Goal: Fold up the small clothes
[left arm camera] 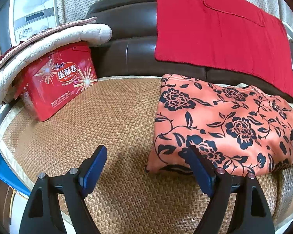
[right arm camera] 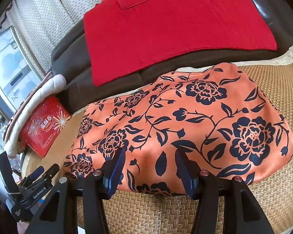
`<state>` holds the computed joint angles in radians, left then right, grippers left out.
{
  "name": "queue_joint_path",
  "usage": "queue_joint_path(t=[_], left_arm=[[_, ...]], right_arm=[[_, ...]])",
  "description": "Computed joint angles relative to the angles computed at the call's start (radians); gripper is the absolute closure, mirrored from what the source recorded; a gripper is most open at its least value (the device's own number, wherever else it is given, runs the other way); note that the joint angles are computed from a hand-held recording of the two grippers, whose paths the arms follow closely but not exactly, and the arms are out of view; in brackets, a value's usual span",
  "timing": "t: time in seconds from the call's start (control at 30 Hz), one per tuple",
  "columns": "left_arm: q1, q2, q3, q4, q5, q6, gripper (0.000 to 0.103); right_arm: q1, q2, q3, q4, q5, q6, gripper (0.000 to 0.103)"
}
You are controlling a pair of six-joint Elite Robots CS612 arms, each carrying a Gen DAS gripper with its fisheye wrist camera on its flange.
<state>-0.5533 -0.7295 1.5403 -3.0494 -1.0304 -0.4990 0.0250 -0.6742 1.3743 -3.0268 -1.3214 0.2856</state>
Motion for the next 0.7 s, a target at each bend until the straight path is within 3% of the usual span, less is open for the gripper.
queue_joint_path(t=[0.47,0.6,0.7], left_arm=[[0.007,0.009,-0.016,-0.001,-0.015,0.009,0.019],[0.014,0.012,-0.023,0.021,-0.055,-0.010,0.019],[0.028,0.013,-0.025,0.030,-0.138,-0.039,0.019]], right_arm=[[0.008,0.019,-0.032,0.029,0.001,0.001,0.045],[0.008,0.026,-0.042,0.037,0.011,0.000,0.045],[0.008,0.032,-0.052,0.047,0.021,-0.001,0.045]])
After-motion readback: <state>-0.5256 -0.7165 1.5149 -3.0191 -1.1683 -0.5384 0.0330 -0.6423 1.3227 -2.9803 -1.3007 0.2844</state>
